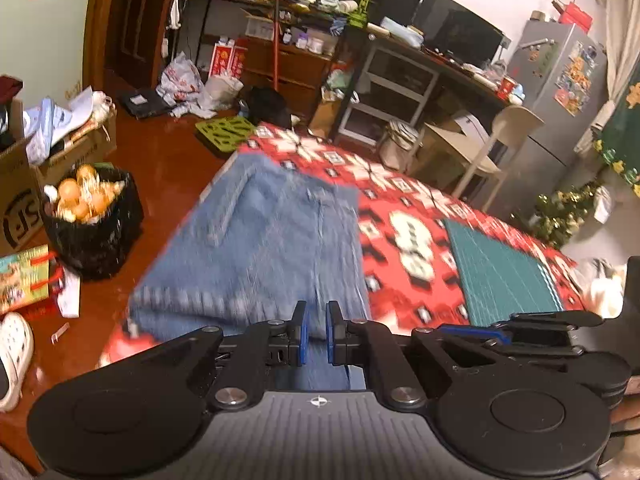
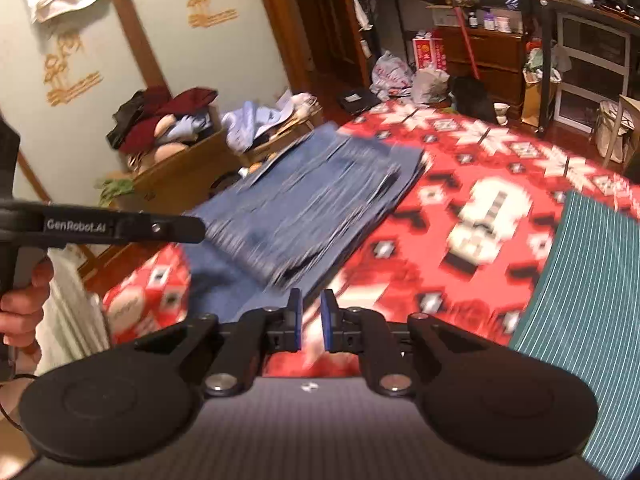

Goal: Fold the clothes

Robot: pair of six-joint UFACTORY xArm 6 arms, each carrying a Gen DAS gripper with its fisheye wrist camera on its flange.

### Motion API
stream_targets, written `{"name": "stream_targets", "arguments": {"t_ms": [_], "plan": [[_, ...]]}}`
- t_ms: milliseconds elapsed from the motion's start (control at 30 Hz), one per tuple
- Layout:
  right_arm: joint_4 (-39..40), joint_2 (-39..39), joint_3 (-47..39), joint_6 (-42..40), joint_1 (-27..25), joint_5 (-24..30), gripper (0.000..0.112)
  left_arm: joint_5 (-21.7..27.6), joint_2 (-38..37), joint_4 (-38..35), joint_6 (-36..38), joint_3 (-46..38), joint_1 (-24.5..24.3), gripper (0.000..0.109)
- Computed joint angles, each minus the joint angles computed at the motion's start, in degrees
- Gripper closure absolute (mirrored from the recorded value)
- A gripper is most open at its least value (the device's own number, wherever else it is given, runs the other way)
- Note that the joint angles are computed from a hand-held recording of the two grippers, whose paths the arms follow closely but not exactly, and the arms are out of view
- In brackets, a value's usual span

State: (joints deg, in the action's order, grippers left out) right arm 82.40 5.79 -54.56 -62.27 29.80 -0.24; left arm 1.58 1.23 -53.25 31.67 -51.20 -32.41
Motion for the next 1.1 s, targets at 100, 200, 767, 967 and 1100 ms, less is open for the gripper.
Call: {"name": "stream_targets", "arguments": {"t_ms": [100, 200, 767, 967, 1100], "plan": [[-9.3, 4.9, -6.6, 7.1, -5.0, 4.1, 0.101, 2.8, 5.5, 12.0, -8.1, -6.9, 3.4, 0.104], [-15.9, 11.1, -15.1, 12.3, -9.4, 8.9, 0.101, 6.2, 12.3, 25.3, -16.7, -15.7, 6.5, 0.105], [-20.3, 55.0, -72.0, 41.5, -20.2, 36.8, 0.108, 26.0, 41.8, 29.5, -26.1, -55.3, 11.8, 0.107], [-24.1, 59.3, -77.2, 46.3, -20.3, 33.5, 0.112, 28.4, 47.8, 28.3, -27.9, -63.9, 12.1, 0.106], [-32.4, 57.8, -75.5, 50.5, -20.2, 30.6, 0.108, 30.3, 50.5, 31.3, -30.7, -68.7, 12.0, 0.107]]}}
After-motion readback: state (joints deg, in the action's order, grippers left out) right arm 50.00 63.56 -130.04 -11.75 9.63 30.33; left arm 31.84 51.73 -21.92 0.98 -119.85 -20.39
